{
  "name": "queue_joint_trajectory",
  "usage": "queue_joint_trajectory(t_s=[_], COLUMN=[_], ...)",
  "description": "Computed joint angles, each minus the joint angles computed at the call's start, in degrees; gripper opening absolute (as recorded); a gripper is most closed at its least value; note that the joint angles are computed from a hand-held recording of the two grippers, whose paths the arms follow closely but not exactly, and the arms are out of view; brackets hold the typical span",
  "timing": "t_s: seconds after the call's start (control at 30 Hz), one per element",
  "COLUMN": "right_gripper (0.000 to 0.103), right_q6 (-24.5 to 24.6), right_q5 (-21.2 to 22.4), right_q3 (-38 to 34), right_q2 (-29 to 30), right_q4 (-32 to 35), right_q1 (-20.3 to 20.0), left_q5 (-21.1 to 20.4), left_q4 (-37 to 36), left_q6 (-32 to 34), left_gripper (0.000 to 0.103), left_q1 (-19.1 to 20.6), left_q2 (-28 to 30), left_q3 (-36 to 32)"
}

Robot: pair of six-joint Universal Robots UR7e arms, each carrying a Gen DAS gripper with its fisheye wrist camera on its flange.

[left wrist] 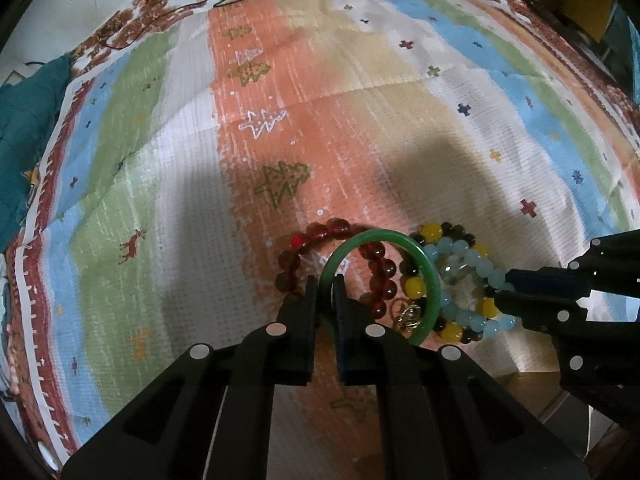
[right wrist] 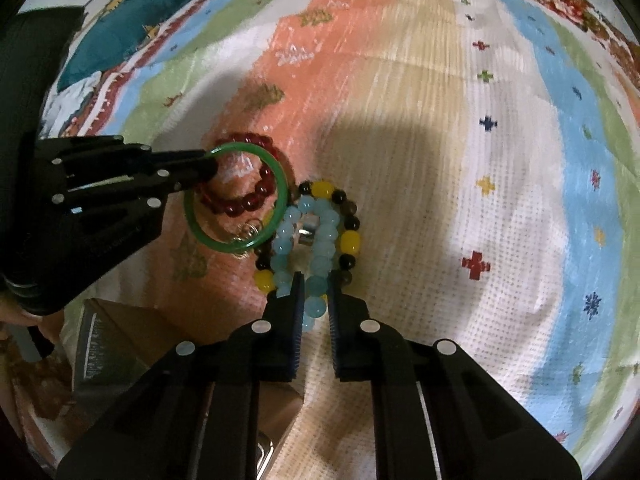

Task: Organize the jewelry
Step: 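Lift the light-blue bracelet and green bangle and carry both over the tin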

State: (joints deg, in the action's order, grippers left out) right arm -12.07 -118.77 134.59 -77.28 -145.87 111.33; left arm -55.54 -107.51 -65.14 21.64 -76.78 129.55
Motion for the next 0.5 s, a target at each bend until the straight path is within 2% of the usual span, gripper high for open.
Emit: queue_joint_trajectory(t_s=[0.37, 0.5], right_gripper=[0.012, 0.012], right_q6=[-1.1, -1.2], right_q5=[1.6, 2.1], right_q3=[-0.2, 0.4], right_q2=[-2.4, -3.3], right_q4=[-1.5, -4.7], right_q1=[2.0, 2.7], left_q5=[0.8, 0.9], left_q4=[0.7, 1.3], left_q6=[-1.1, -2.2], left_gripper=[0.007, 0.007], left_q1=[-2.5, -3.7], left_q2=[-2.4, -3.5], left_q3=[0.1, 0.3])
